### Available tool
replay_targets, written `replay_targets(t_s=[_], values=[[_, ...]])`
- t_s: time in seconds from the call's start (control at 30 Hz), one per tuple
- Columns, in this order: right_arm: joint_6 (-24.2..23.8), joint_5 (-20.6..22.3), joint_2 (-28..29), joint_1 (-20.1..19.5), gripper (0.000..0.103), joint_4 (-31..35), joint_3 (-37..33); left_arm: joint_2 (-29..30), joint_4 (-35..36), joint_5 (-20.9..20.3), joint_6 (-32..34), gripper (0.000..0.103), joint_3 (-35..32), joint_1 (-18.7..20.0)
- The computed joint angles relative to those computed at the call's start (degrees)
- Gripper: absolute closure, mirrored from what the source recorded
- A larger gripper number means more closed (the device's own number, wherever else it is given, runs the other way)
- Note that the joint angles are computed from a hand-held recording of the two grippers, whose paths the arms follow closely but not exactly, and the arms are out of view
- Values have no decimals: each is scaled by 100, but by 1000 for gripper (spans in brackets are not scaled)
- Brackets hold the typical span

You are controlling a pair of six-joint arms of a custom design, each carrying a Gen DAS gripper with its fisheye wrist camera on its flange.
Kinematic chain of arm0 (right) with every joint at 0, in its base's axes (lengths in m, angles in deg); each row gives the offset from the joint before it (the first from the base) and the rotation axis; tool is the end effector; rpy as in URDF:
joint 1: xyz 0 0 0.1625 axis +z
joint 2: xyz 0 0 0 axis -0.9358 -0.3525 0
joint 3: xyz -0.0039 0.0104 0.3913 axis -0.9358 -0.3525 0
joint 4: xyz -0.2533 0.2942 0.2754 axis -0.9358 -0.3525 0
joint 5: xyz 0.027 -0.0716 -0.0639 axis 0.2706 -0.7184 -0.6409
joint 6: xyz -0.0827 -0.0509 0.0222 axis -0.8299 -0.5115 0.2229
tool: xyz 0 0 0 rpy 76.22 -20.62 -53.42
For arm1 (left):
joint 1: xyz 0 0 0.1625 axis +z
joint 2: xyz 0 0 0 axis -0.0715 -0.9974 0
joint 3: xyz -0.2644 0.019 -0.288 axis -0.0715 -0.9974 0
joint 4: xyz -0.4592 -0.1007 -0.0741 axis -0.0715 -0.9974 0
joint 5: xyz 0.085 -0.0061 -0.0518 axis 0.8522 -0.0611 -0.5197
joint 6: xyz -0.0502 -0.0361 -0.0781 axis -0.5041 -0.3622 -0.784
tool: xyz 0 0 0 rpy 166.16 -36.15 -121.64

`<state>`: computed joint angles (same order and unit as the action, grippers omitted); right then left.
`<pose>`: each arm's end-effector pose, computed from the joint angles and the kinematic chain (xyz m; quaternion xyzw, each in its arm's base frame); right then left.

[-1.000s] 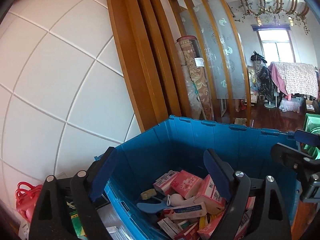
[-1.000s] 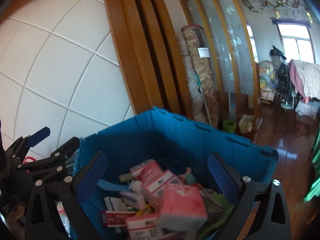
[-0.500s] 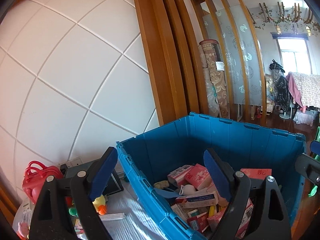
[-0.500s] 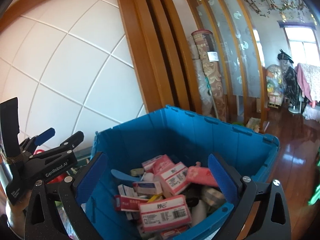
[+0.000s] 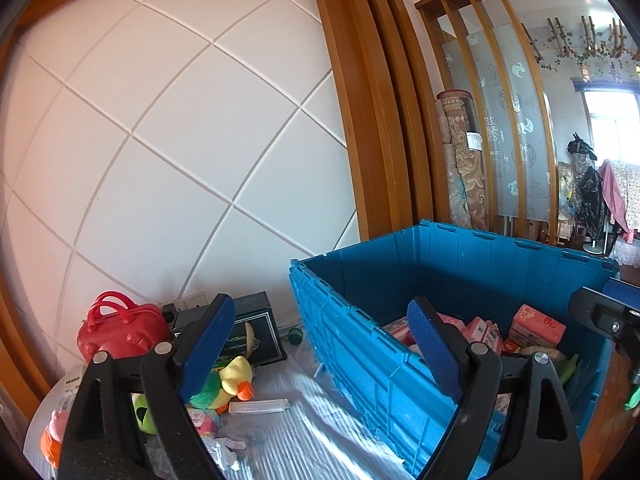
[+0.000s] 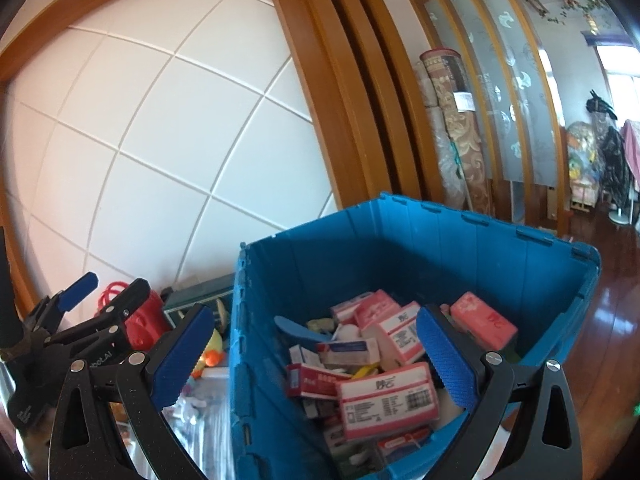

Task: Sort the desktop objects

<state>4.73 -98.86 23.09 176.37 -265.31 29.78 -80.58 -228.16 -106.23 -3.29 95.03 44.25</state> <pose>0.2965 -0.6613 0.4613 0.1458 -0.7847 0.5649 0.2096 -0.5108 -0.7055 0.2562 0.3487 0.7163 -0.5276 0.2949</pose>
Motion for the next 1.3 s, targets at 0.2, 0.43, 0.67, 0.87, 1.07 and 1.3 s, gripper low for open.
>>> replay_targets(t_s=[0.2,0.43,0.67,0.87,1.07,1.3], values=[[5,-104,91,321,0,-230,244,-830,-291,296,-60,14,1009,-1],[110,-659,199,917,0,-551,754,-2169,-481,615,-259,14,2551,42],[-113,-1386,345,1552,0,-1339,1398,-3426,180,190,-793,12,3834,-63],[-267,-1659,212,1888,0,-1493,1812,-3900,495,272,-1085,10,4391,-297],[-327,-1561,-136,1965,0,-1466,2186,-4060,423,605,-1377,10,4686,-565],[-8,-1551,-918,1900,0,-993,2861,-4186,791,939,-2237,10,5037,-886]])
